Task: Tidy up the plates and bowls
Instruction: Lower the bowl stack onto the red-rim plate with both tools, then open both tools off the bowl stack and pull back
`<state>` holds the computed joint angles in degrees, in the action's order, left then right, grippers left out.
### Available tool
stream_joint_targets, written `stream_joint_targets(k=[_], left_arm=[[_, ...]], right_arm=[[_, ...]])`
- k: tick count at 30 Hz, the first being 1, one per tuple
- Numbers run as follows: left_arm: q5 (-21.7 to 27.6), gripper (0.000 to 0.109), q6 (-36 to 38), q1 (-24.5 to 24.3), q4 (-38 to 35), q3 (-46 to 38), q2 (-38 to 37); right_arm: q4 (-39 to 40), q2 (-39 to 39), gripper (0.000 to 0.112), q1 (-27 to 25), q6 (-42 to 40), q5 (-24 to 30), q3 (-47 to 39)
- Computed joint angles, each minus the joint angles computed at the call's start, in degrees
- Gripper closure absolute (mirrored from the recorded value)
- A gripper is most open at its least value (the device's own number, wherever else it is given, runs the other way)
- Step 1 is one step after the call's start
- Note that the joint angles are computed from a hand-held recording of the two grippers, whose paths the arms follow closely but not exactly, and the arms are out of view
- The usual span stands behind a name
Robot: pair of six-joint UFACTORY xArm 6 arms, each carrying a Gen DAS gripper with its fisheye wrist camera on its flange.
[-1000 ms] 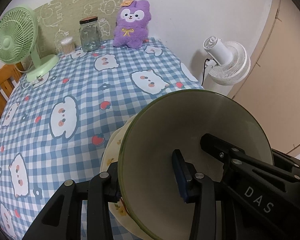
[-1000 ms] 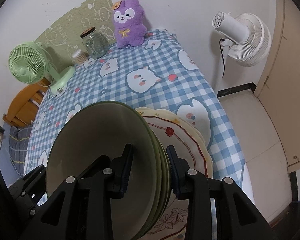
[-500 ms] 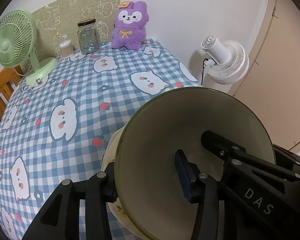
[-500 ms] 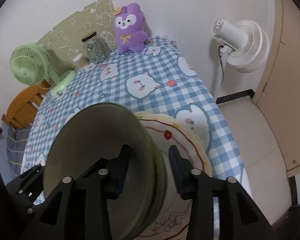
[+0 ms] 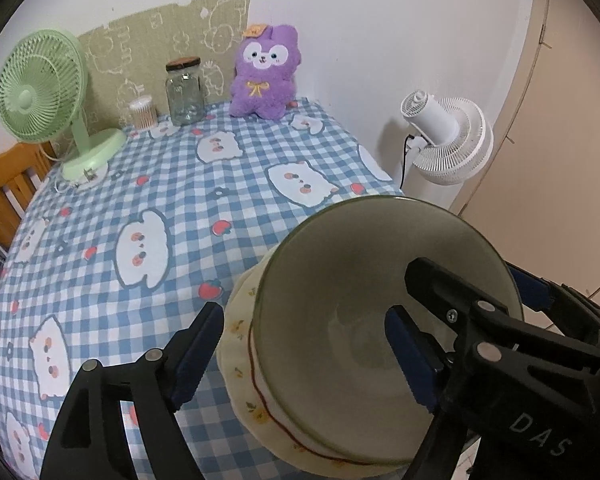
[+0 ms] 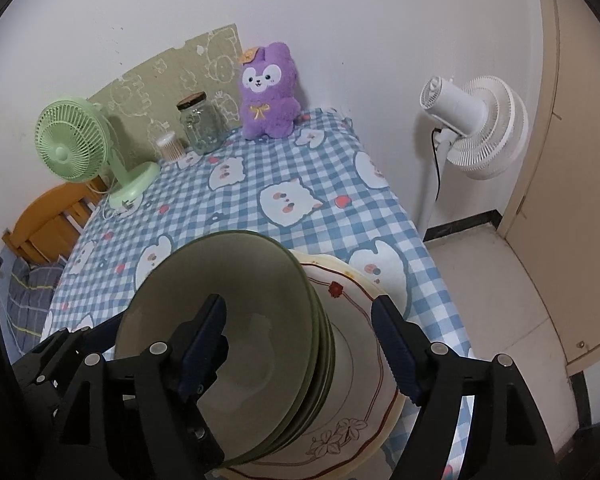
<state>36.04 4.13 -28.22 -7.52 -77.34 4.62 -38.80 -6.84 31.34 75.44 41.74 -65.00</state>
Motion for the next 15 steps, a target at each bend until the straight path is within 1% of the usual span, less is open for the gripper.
stream_joint_targets(k=[5,15], left_arm=[[-3.6,0.021,-0.3,0.1,1.9,3.3,-3.1],[-9.5,0.021,2.1,0.7,1.0,9.9,-9.9]], right_arm=[[-3.0,-1.0,0.034,1.9,2.1,1.9,-0.3],[-11.5,-2.5,0.028,7.4,8.9,7.5,-1.7]])
